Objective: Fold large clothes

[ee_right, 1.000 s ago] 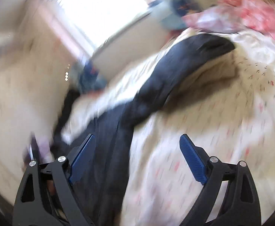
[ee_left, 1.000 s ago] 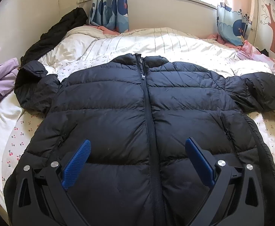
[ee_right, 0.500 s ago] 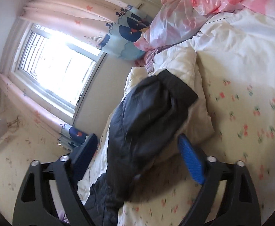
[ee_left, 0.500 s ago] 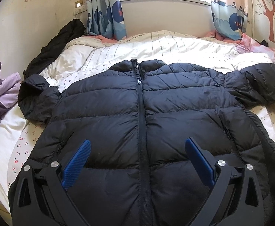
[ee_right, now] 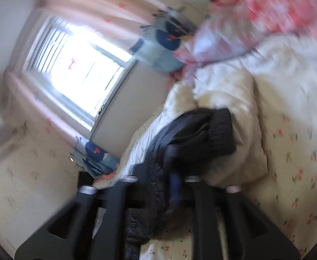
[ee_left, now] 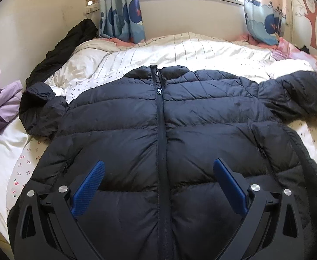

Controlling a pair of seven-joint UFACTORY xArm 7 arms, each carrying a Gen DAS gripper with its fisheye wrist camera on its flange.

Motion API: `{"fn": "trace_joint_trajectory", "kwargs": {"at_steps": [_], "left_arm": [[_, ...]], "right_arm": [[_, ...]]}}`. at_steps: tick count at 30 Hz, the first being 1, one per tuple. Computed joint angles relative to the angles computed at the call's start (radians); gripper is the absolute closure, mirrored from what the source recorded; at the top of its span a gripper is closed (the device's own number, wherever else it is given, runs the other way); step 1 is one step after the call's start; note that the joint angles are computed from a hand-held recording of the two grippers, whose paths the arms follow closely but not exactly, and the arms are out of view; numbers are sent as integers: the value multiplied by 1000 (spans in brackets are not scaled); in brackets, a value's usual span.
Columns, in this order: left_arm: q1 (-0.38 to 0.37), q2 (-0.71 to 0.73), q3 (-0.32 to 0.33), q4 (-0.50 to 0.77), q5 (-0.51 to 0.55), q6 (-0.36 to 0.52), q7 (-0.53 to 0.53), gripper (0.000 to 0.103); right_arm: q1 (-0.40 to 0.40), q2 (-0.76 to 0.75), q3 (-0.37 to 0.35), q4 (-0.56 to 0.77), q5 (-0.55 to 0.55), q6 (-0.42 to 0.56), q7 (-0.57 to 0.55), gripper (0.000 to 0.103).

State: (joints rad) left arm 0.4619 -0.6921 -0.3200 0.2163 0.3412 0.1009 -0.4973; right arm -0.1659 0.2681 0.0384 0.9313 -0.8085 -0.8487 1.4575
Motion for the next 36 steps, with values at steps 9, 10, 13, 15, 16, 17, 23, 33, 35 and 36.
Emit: {"fn": "trace_joint_trajectory", "kwargs": {"at_steps": [9,10,13,15,16,17,23,33,35,36], "left_arm": [[-1,4,-2,1,5,10,-4,7],[1,1,-4,-1,6,8,-6,7],[0,0,-4,-1,8,12,-5,7],[-1,-1,-6,0,10,13,-7,7],[-2,-3,-6,0,11,15,-7,7],[-3,-5,-5,-1,11,16,-7,7],[-12,-8,7,-3,6,17,-9,7],[-32,-13,31,-7,-9,24,1,7],[-37,-16,33,-9,-11,26,4,7],[-39,-18,39,-10,-10,26,10,7]], "right_arm": [[18,17,6,-25,116,-33,-94,94],[21,8,6,-33,122,-51,-114,95],[6,28,11,-2,60,-56,-58,94],[8,32,11,-4,76,-22,-35,85],[6,36,13,-3,81,-20,-24,77],[8,37,13,-9,102,-11,-25,77],[46,-10,11,-26,154,-28,-169,98],[42,-2,17,7,135,4,-103,97],[55,-19,15,0,137,8,-150,99],[54,-18,18,5,124,4,-149,99]]}}
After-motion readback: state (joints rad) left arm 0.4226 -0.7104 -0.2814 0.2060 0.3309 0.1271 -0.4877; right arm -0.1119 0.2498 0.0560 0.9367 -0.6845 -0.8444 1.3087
